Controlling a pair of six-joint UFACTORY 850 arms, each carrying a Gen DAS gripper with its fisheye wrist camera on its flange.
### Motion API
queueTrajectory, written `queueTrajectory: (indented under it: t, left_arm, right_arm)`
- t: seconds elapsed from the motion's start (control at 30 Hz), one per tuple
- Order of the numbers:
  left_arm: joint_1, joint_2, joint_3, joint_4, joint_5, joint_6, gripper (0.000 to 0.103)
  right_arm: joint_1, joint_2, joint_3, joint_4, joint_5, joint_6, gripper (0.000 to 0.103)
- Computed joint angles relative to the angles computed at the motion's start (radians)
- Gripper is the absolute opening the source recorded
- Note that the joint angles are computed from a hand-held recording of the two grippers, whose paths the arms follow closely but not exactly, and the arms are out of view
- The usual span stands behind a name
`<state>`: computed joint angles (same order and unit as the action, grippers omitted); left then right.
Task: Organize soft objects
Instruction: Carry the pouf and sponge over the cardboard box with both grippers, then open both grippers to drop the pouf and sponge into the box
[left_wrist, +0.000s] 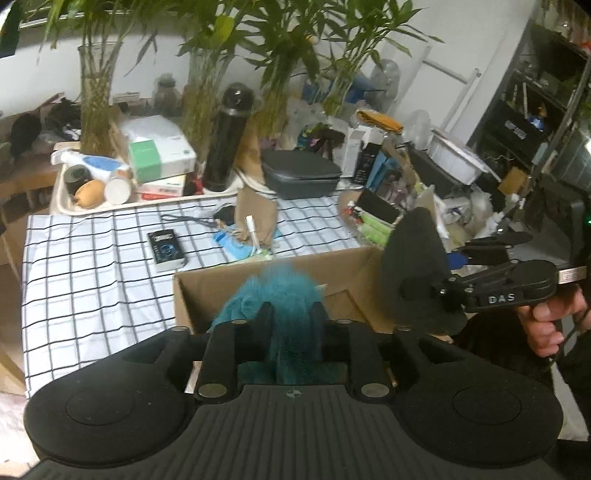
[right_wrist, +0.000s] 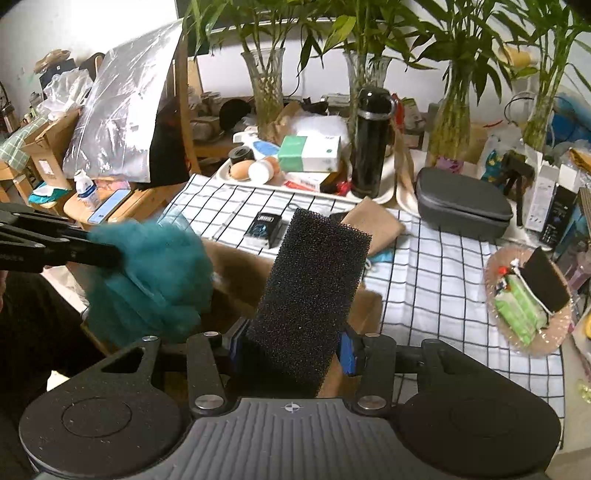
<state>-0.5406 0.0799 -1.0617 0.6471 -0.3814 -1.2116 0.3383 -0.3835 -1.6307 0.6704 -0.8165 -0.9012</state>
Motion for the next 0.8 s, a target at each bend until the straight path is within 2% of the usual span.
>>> queueTrajectory:
  t: [0.03, 0.1, 0.23, 0.53, 0.67, 0.7, 0.73, 0.8]
  left_arm:
    - [-0.012, 0.002, 0.002, 0.050, -0.023, -0.051, 0.040]
    - [-0.035, 0.011, 0.013, 0.147, -0.065, -0.148, 0.050]
    - [-0.058, 0.025, 0.021, 0.167, -0.131, -0.168, 0.057]
    - [-0.094, 0.046, 0.041, 0.205, -0.239, -0.203, 0.061]
    - [-0.110, 0.051, 0.046, 0.222, -0.256, -0.216, 0.061]
    - [-0.114, 0.052, 0.047, 0.228, -0.258, -0.223, 0.061]
    - [-0.117, 0.054, 0.049, 0.233, -0.260, -0.229, 0.061]
    - [-0.122, 0.058, 0.051, 0.240, -0.263, -0.235, 0.062]
  right_arm:
    - [0.000, 0.001, 0.004, -0.003, -0.003, 0.005, 0.051]
    - [0.000, 0.002, 0.009, -0.010, -0.008, 0.015, 0.051]
    - [0.000, 0.011, 0.030, -0.026, -0.007, 0.028, 0.051]
    - [0.003, 0.019, 0.028, -0.040, -0.013, 0.048, 0.051]
    - [0.015, 0.010, 0.016, -0.081, -0.014, 0.081, 0.053]
    - [0.021, 0.008, 0.016, -0.106, -0.011, 0.094, 0.063]
    - [0.026, 0.013, 0.025, -0.122, 0.004, 0.101, 0.080]
    - [0.031, 0.028, 0.051, -0.129, 0.040, 0.094, 0.092]
